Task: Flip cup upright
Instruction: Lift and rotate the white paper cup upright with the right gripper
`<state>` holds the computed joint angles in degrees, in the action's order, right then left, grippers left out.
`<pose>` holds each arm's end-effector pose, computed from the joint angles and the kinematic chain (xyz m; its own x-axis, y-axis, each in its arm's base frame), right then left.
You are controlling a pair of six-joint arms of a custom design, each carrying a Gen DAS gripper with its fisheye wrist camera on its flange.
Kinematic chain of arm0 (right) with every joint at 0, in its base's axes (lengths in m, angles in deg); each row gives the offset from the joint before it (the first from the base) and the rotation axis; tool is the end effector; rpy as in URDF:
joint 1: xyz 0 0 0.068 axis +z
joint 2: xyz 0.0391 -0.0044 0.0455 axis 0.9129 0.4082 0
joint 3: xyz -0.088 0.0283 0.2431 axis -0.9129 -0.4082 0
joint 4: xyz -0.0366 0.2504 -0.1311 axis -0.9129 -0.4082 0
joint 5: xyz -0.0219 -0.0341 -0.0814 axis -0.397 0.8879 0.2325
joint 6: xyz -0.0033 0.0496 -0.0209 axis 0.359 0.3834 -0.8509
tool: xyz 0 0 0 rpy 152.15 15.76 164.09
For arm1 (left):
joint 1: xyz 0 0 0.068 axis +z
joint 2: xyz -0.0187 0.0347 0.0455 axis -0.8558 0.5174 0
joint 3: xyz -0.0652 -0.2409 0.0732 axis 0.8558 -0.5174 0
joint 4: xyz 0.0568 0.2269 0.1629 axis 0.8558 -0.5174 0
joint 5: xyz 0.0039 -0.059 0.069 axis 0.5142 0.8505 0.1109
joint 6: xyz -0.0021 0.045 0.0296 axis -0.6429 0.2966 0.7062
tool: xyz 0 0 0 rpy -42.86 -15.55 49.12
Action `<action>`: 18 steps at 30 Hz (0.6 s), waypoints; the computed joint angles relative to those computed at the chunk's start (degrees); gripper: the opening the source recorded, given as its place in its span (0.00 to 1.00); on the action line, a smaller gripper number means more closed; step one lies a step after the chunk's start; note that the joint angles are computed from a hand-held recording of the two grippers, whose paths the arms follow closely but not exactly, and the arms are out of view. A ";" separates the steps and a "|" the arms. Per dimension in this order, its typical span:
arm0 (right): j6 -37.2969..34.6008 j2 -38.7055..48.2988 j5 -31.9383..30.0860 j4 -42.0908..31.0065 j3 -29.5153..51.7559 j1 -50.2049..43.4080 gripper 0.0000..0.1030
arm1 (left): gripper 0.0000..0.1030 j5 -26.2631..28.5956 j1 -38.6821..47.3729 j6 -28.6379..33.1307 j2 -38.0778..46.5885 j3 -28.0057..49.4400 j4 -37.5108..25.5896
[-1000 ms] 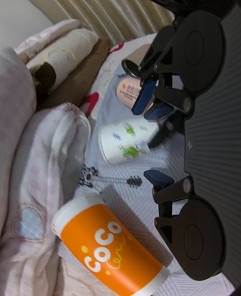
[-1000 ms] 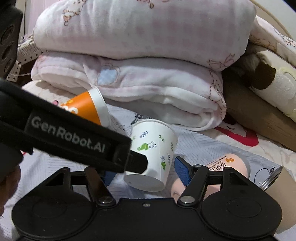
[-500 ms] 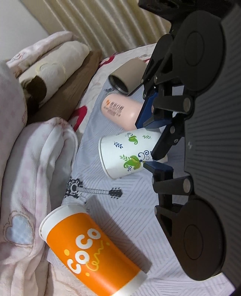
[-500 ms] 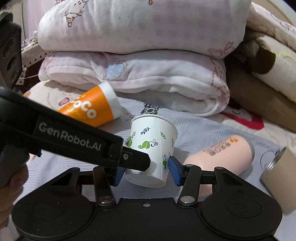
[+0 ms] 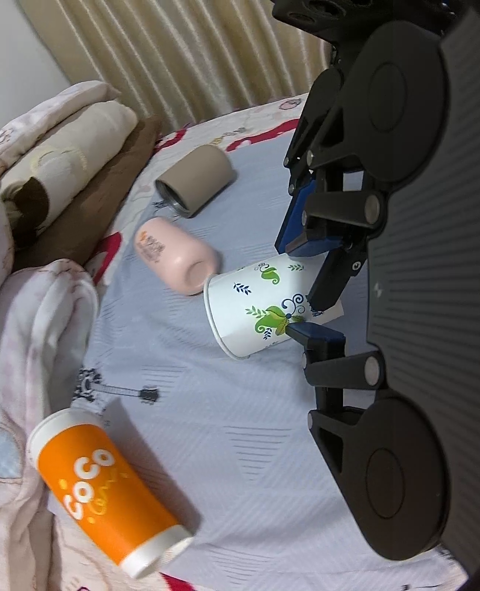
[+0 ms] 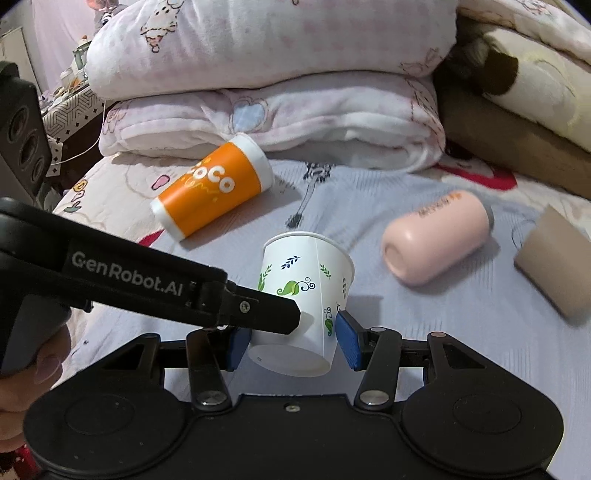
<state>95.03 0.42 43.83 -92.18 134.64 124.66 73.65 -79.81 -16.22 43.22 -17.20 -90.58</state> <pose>0.1508 0.2310 0.1788 -0.8263 -0.2245 -0.5166 -0.3261 0.9385 0.1137 0.1883 -0.0905 0.1314 -0.9456 -0.0986 -0.3100 0.1259 0.7679 -0.6281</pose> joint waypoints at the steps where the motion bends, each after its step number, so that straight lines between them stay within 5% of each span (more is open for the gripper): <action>1: 0.92 -0.76 0.23 -0.66 -0.35 0.67 0.54 | 0.37 -0.25 -0.57 -0.15 -1.44 -0.46 -1.12; 8: 7.08 0.08 -2.10 -6.39 0.86 3.94 0.54 | 0.37 0.22 -2.64 -1.98 -6.35 -3.11 -5.99; 14: 5.38 1.79 -2.80 -9.24 2.76 4.04 0.54 | 0.37 -0.68 -4.26 -2.34 -5.34 -3.01 -5.57; 18: 0.29 1.86 -2.47 -10.12 3.28 3.08 0.64 | 0.52 1.98 -0.75 1.17 -2.34 -1.58 -6.14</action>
<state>95.32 2.29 41.36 -102.29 137.92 127.74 75.63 -80.56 -15.05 40.89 -18.77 -96.72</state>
